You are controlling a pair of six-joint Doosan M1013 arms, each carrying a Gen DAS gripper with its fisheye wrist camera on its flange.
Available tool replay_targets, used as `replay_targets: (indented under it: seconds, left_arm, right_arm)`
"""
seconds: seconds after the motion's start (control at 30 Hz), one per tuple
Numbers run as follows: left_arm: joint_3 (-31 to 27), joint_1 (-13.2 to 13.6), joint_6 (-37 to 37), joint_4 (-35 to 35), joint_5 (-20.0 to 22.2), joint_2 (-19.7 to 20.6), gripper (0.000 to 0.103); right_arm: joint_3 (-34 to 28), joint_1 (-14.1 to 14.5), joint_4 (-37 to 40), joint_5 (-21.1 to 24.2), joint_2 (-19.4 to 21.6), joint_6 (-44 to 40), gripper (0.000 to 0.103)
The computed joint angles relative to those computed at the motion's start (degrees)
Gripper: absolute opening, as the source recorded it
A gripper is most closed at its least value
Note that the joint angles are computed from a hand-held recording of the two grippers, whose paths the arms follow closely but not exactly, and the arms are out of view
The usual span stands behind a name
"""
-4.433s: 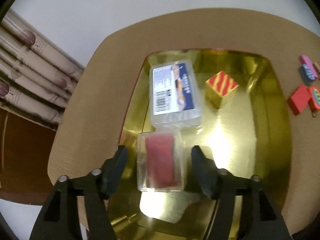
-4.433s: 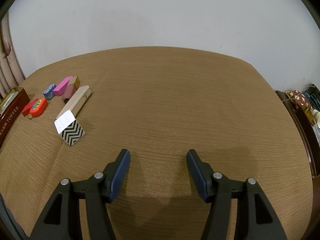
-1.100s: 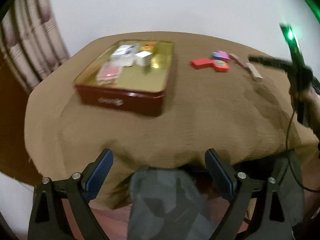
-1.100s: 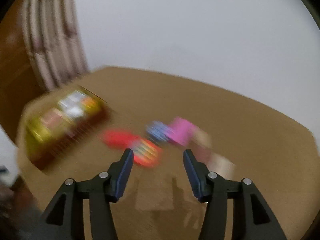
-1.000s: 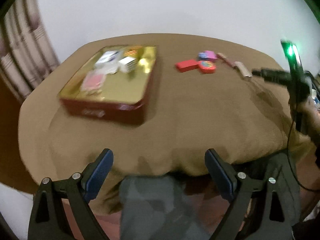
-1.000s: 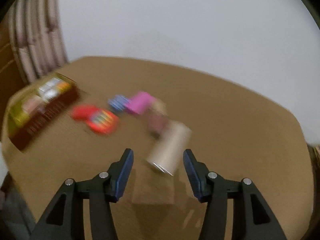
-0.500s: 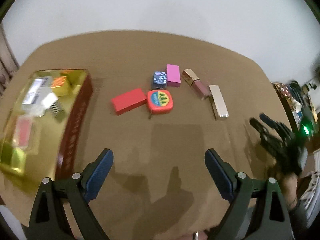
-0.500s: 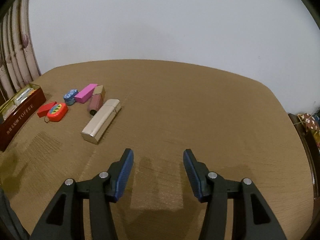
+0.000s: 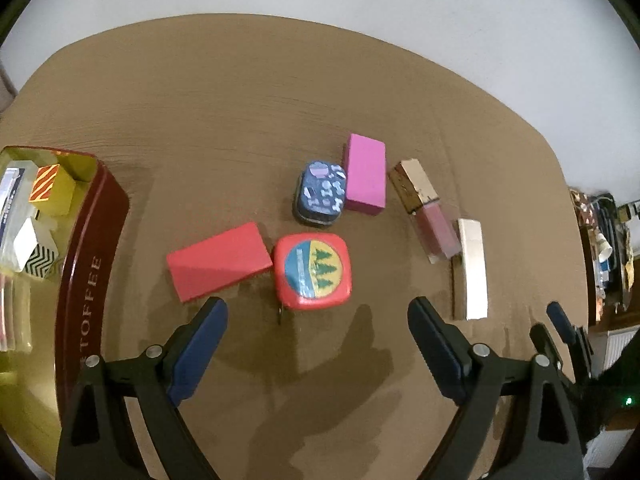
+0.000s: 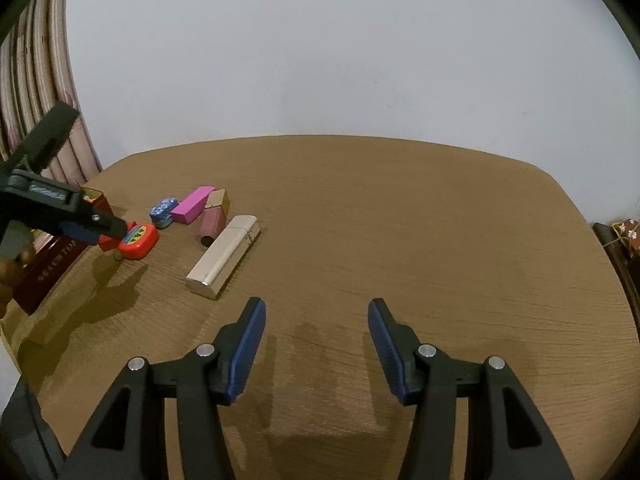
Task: Organize rigid objects
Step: 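Move the left tool to the red tape measure and grasp it, then carry the red tape measure over the gold tin and lower it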
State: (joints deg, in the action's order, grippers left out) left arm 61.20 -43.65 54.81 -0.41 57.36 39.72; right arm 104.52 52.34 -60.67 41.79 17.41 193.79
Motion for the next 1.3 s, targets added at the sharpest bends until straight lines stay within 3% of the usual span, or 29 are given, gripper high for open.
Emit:
replay_targets:
  seconds: [0.27,0.4,0.53,0.83,0.87,0.9,1.1,1.3]
  left_arm:
    - [-1.86,0.97,1.89,-6.54,1.66,1.45,0.089]
    - [-3.11,0.85,1.93,-5.96,3.04,2.39,0.085]
    - [-5.94,1.2,1.67,-6.99,5.36,4.44,0.066]
    - [-10.21,1.14,1.08,-3.27,7.88,6.8,0.059]
    - [-10.81,0.92,0.43,-2.0,8.35,7.1,0.047]
    - [-11.11,0.59,-0.19,-0.19,8.71,7.24,0.044]
    - [-9.11,-0.62,-0.66,1.78,7.03,6.05,0.043]
    - [-2.91,-1.77,-0.19,-0.6,4.27,2.19,0.043]
  right_arm:
    - [0.56,-0.23,-1.18,-1.74,-0.1,2.41,0.055]
    - [0.74,-0.21,-1.42,-1.91,-0.25,2.89,0.055]
    - [0.95,-0.13,-2.07,-1.98,-0.32,3.76,0.055]
    - [1.45,-0.42,-2.33,-3.37,-0.49,4.93,0.055]
    - [1.45,-0.43,-2.3,-3.42,-0.48,4.95,0.055]
    - [1.5,-0.45,-2.22,-3.44,-0.51,5.02,0.055]
    - [1.39,-0.67,-0.83,-3.38,-0.4,4.33,0.055]
    - [0.87,-0.83,0.9,-2.75,-0.06,2.83,0.055]
